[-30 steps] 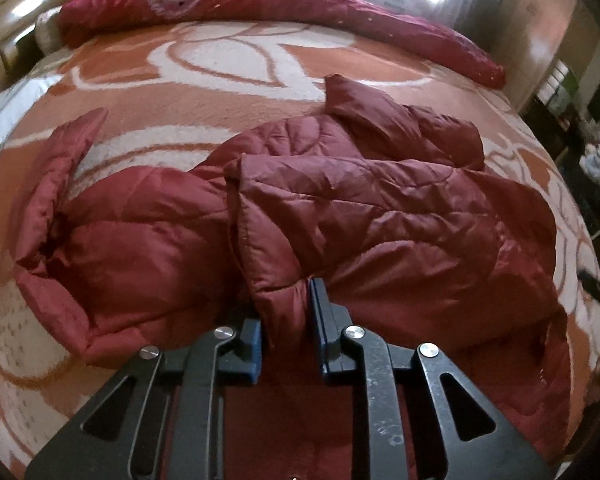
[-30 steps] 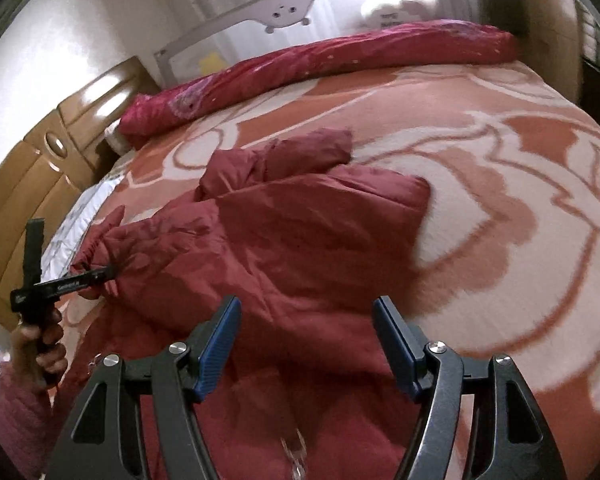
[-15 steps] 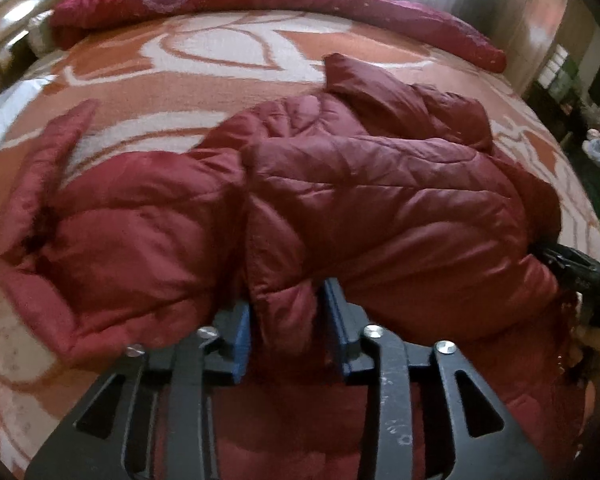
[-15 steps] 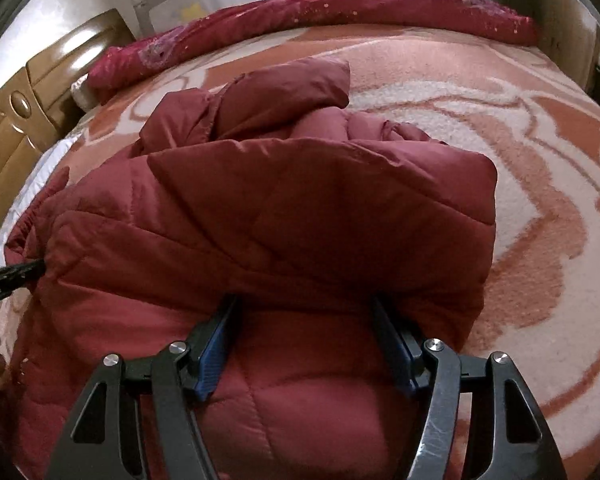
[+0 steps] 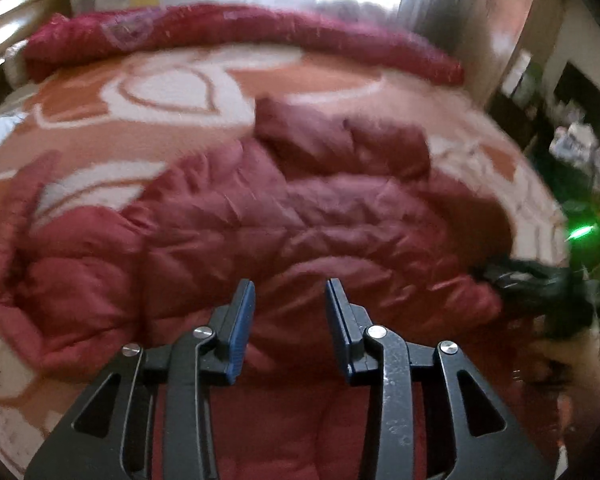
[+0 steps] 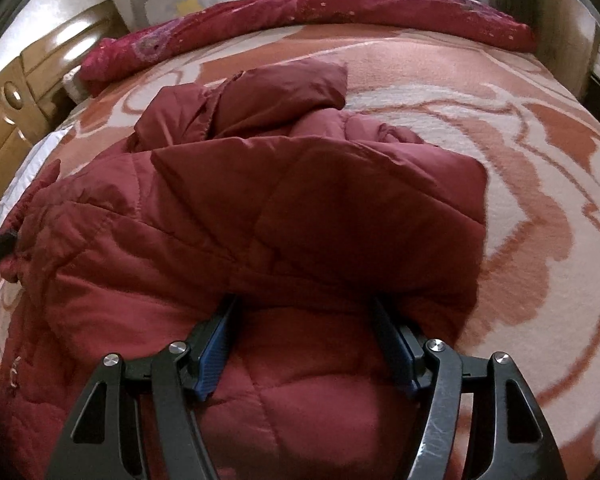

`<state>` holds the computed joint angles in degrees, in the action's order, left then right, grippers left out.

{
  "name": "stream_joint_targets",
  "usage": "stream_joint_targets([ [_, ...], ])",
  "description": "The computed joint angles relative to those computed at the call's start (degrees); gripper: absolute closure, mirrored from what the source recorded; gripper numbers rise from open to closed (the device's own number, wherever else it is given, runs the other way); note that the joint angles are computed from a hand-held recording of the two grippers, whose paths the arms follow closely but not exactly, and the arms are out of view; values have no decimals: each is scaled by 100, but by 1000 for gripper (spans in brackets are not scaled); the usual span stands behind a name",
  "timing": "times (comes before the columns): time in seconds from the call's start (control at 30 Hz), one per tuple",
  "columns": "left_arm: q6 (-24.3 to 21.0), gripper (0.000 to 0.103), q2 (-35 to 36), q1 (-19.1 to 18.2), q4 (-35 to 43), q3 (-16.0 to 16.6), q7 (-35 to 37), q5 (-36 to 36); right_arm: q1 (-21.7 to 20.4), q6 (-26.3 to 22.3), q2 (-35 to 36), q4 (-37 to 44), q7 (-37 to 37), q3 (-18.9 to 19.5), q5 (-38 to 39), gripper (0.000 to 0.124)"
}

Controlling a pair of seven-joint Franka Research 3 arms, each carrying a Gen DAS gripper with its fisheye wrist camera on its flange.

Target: Fold large clothes

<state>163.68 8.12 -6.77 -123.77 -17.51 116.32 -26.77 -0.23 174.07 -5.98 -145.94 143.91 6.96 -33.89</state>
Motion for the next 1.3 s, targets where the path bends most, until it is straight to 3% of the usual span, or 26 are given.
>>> stream_joint_targets([
  [0.07, 38, 68, 299, -221, 114, 248, -755, 906, -11, 52, -345, -169, 148, 93, 43, 55],
  [0.17, 93, 68, 490, -78, 153, 113, -969, 1091, -420, 340, -595, -239, 396, 590, -240, 55],
  [0.27, 40, 68, 488, -28, 173, 70, -1252, 1330, 217, 324, -259, -23, -669, 221, 789, 55],
  [0.33, 6, 68, 507, 34, 195, 16, -1288, 1383, 27, -7, 51, 249, -468, 427, 513, 55],
  [0.37, 4, 68, 519, 79, 191, -21, -1262, 1369, 82, -80, 234, 328, -465, 355, 538, 55],
  [0.47, 22, 68, 638, 185, 250, -107, -1170, 1316, 73, 216, 547, 383, 319, 123, -404, 54],
  [0.63, 214, 68, 681, 82, 175, -4, -1499, 1755, 442, 150, 632, 447, 121, -201, -193, 52],
  [0.8, 54, 68, 620, 370, 195, -272, -1275, 1527, 768, 266, 619, 383, -68, -518, 81, 49],
  [0.9, -149, 68, 363, 541, 102, -365, -926, 1034, 904, 174, 592, 368, -789, -541, 865, 46],
  [1.0, -139, 68, 53, 474, -49, -144, -863, 819, 990, 21, 459, 352, -1401, -523, 1675, 45],
  [1.07, -95, 59, -134, 418, -127, 70, -899, 830, 984, 100, 251, 204, -1442, -463, 1955, 45],
  [1.1, -57, 54, -214, 394, -151, 202, -984, 922, 1020, 238, 129, 90, -1568, -450, 2215, 45],
  [1.17, 73, 38, -304, 344, -180, 473, -1331, 1332, 1626, 573, -125, -176, -2499, -807, 3410, 43],
  [1.2, 117, 37, -328, 358, -164, 599, -1509, 1539, 1904, 653, -240, -269, -2821, -969, 3788, 42],
  [1.3, -18, 36, -244, 454, 41, 838, -1927, 1962, 1955, 743, -544, -508, -3062, -794, 4047, 41],
])
